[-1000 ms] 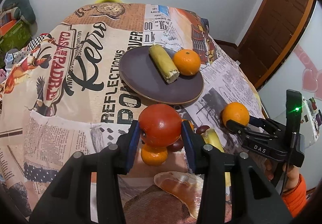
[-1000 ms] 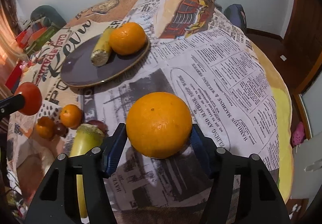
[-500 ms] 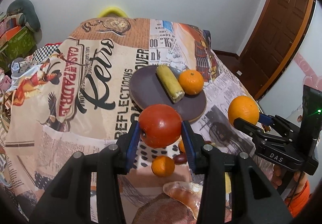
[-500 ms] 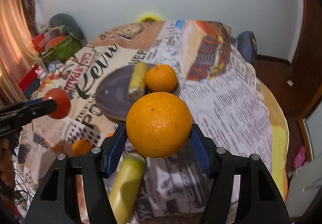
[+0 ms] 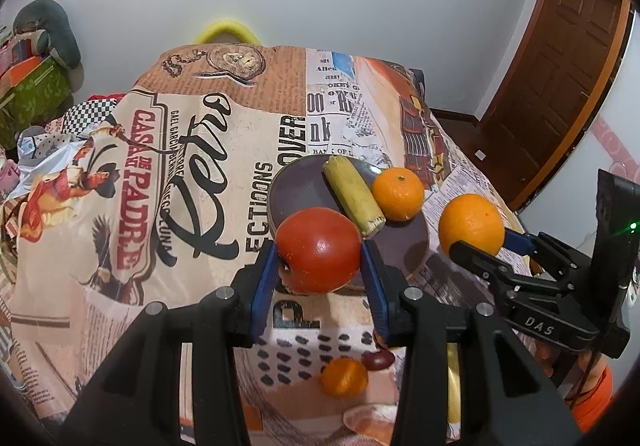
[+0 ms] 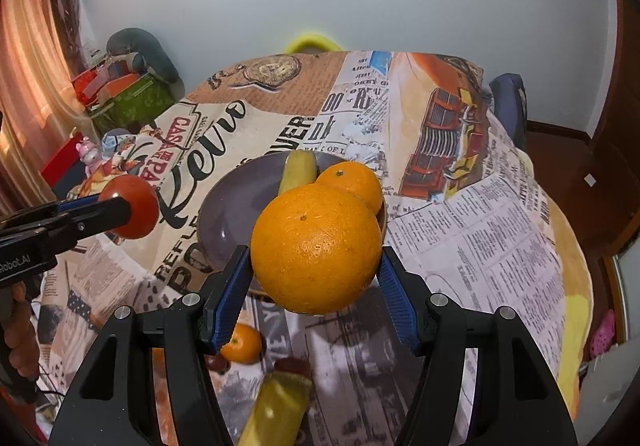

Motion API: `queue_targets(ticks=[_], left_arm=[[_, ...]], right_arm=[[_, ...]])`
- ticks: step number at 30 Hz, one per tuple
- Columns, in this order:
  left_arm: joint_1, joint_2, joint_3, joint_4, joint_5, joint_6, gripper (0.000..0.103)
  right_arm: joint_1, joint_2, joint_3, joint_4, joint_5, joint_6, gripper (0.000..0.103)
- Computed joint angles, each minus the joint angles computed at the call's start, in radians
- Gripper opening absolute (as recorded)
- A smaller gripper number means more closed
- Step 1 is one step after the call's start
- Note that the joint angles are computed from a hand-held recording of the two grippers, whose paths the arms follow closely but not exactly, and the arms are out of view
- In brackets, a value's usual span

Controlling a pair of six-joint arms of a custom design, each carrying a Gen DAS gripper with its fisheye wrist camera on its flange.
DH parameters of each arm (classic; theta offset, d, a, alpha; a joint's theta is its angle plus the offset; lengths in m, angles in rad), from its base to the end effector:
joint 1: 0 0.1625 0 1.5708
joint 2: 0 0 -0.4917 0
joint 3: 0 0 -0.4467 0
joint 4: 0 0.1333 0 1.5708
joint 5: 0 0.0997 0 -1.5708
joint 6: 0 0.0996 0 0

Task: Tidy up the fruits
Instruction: 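Carry the tomato and orange to the plate and set them down with both grippers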

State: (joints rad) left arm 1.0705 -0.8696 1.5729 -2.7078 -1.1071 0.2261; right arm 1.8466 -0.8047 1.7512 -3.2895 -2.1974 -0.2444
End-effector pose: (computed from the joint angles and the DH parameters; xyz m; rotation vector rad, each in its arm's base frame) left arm -0.2209 -0.7748 0.2104 0.8175 2.5413 -0.6678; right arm 0.2708 -0.6818 0.1662 0.3070 -2.3637 0.9725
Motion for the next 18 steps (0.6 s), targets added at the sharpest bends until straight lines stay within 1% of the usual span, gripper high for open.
queue_targets(ticks=[8,13,18], left_arm=[[0.019,0.067,-0.076,0.027,0.008,0.022,0.042],[0.03,0.105,-0.121,0.058,-0.002,0.021,0.042],[0.036,0.139,-0.149,0.082,-0.002,0.02,0.042]], right_arm=[[-0.026,0.029,-0.048,0.047,0.02,0.005,0.06],[-0.039,0.035,-0.061,0.07,0.043,0.006,0.06],[-0.052,0.052,-0.076,0.103,0.034,-0.001,0.06]])
